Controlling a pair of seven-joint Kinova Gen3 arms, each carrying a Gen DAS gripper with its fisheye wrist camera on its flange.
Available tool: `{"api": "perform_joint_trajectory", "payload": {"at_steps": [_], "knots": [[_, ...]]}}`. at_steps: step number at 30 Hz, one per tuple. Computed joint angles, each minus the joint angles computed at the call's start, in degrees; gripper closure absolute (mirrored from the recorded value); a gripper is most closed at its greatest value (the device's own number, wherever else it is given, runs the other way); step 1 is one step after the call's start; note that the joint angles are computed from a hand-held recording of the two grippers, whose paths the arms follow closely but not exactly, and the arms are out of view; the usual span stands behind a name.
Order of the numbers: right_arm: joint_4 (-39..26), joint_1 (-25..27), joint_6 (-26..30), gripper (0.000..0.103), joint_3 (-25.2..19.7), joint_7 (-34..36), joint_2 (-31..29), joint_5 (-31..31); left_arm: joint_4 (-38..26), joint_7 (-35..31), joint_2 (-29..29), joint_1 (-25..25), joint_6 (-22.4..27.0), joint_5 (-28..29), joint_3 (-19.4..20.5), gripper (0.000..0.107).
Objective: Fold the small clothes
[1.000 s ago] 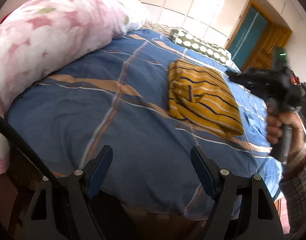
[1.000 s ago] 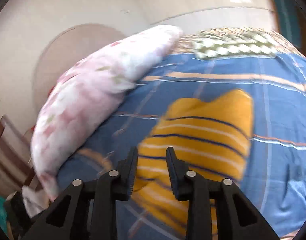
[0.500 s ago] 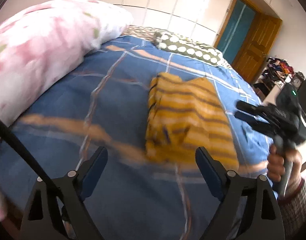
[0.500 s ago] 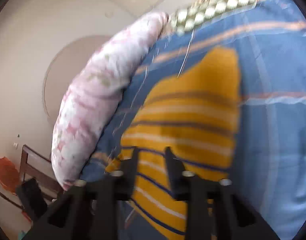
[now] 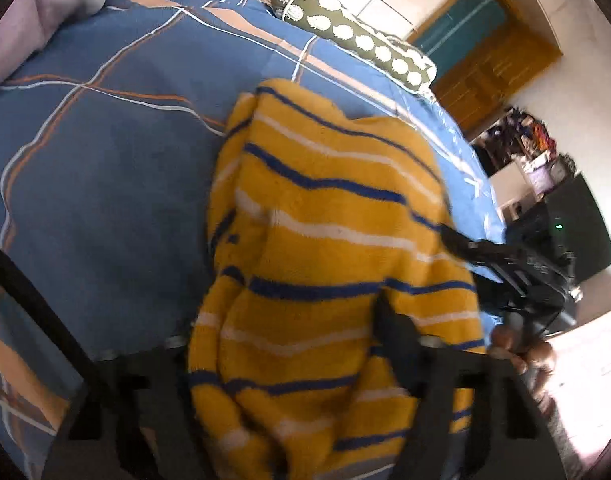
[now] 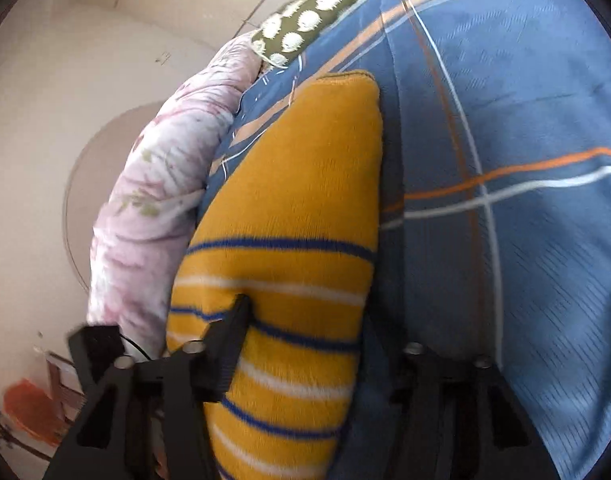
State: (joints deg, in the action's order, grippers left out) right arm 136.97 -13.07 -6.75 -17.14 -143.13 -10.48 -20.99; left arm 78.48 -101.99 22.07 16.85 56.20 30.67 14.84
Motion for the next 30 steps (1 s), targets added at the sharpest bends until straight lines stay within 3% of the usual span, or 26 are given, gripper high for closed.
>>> {"api": "perform_joint_trajectory", "payload": {"at_steps": [3,7,9,11,13,16,19,23,27,30], "knots": [[-0.4,2.6,2.7,0.074,-1.4,-2.1,-4.7,2.9,-1.0,1.2,-1.9,1.2,0.4,-0.3,-0.2,0.070],[-2.7,13.2,11.8,0.075,-8.7,0.5,-14.9,1.4,0.1,-1.8,-3.5,-1.2,0.1,4.8,3.0,0.072],[-3.2,17.9,16.5,0.074,-11.8,-0.7,-19.1,2.5,-0.1,-0.4,-3.5,1.5,-0.6,2.9,1.9,0.069],[-3.5,21.3,21.1,0.067,-14.3,-2.9,-19.0,5.1,-0.2,2.9,-2.6,6.8,-1.3,-1.8,-1.8,0.066],[-4.0,25.5,25.8,0.064,-18.5,-6.1,-17.5,8.7,0.7,6.3,-1.9,9.0,-2.0,-4.5,-3.0,0.046],[-6.3,27.8,32.8,0.061,-21.4,-11.3,-21.8,11.4,3.2,7.2,-3.0,5.4,-2.5,-2.8,-0.5,0.044],[-11.5,31.8,39.8,0.061,-26.4,-13.9,-26.7,15.8,6.7,5.8,-5.8,3.5,-3.7,-1.3,-0.6,0.044],[-17.6,33.1,42.2,0.067,-32.7,-13.8,-25.4,19.2,12.5,4.7,-9.9,1.3,-5.1,-0.4,-1.9,0.044],[-21.0,41.2,47.3,0.070,-43.3,-9.9,-20.1,16.0,16.4,3.5,-13.9,-0.4,-5.9,-1.6,-2.8,0.044],[-26.0,48.6,54.3,0.073,-51.2,-10.4,-22.5,18.6,19.2,3.7,-19.1,0.3,-7.3,-5.8,-4.3,0.044]]}}
